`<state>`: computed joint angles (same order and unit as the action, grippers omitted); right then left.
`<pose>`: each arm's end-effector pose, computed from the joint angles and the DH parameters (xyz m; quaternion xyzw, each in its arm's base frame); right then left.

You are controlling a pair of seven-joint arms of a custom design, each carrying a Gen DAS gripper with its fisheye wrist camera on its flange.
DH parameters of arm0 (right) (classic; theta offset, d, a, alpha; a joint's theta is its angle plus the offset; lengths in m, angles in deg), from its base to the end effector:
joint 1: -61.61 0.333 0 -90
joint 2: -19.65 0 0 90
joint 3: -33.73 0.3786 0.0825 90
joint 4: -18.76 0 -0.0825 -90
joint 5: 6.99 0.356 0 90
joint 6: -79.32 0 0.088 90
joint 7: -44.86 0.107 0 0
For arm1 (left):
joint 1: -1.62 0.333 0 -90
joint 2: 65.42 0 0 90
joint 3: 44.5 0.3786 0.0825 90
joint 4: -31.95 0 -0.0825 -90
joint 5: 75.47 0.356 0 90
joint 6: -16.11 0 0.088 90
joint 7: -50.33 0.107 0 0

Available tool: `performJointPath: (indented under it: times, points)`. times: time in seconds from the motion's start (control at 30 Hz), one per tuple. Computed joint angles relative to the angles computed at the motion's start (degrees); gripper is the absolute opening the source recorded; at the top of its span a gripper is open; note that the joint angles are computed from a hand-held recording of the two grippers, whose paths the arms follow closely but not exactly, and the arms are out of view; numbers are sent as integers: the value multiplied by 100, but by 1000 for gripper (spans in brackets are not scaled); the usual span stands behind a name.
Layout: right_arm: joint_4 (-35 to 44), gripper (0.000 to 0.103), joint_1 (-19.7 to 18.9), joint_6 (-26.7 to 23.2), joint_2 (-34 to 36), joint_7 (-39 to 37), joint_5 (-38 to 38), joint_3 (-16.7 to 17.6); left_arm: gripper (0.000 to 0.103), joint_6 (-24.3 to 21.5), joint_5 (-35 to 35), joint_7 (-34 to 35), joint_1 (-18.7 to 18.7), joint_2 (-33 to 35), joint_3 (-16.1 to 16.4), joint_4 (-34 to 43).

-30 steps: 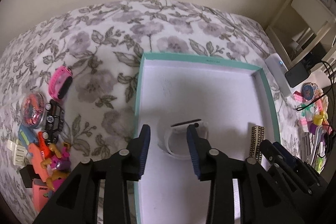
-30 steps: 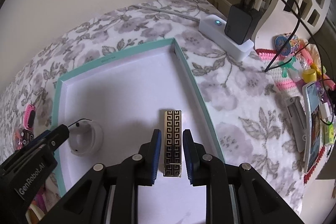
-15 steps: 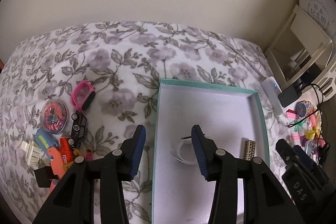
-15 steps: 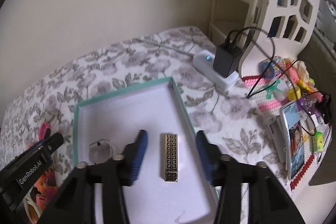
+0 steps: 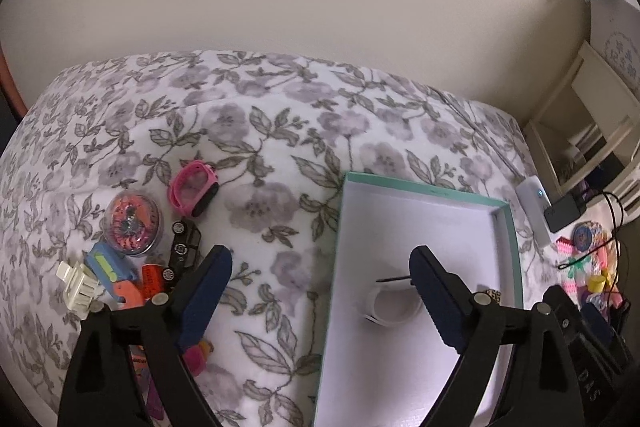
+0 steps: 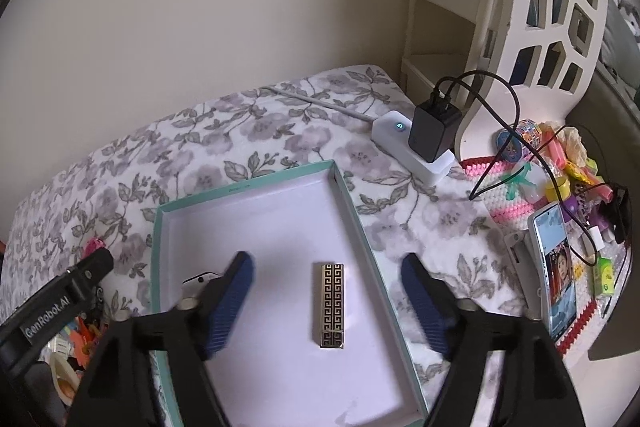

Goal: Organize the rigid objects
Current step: 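Open both grippers to release the smartwatch and gold case in the tray, then move both tools back over the pile of items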

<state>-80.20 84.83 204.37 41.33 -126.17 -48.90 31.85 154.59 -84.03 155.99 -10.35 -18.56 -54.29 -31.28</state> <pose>0.6280 0.2220 0.4525 -0.2944 0.9046 -0.2862 0.1140 0.7835 -0.2519 0.4399 -0.4987 0.8225 -0.2615 0.0803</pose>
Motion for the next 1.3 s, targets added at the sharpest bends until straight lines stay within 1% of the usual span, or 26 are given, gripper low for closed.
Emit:
performJointPath:
  times: [0.03,0.13,0.17,0.2,0.3,0.5,0.63,0.73,0.8,0.87,0.93,0.97,1.13,1.3]
  points:
    - [11,91,11,-7,8,-2,-26,-4,93,34,-6,-42,4,4,19,3]
    - [29,97,28,-25,18,-1,-62,-9,97,145,-40,-118,47,-7,31,-37]
    - [32,102,29,-17,22,1,-64,-8,99,176,-55,-158,63,-8,39,-42]
    - [25,103,31,9,22,13,-83,-11,100,199,-64,-208,77,-6,53,-41]
    - [28,103,45,59,25,36,-130,-15,101,247,-123,-333,147,17,50,-8]
    - [55,103,124,155,23,208,-313,-31,101,361,-371,-349,356,35,-94,8]
    - [158,103,130,269,99,117,-291,-2,101,450,-464,-360,436,-9,-100,-30]
    - [299,103,212,229,167,37,-344,-13,101,100,-469,-326,503,22,-112,164]
    - [343,103,259,351,178,129,-417,-34,101,-93,-324,-394,459,2,25,246]
    - [296,103,271,702,151,305,-538,-60,101,-77,-118,-506,395,-74,202,187]
    - [316,103,273,959,164,368,-595,-71,101,-193,137,-664,332,-98,390,232]
    - [360,103,291,1024,189,353,-624,-78,101,-228,216,-706,341,-105,424,237]
    - [743,103,455,965,389,233,-719,-132,101,-228,428,-853,475,-154,499,198]
    - [955,103,505,1361,562,169,-711,-173,101,-132,382,-966,695,-247,473,51]
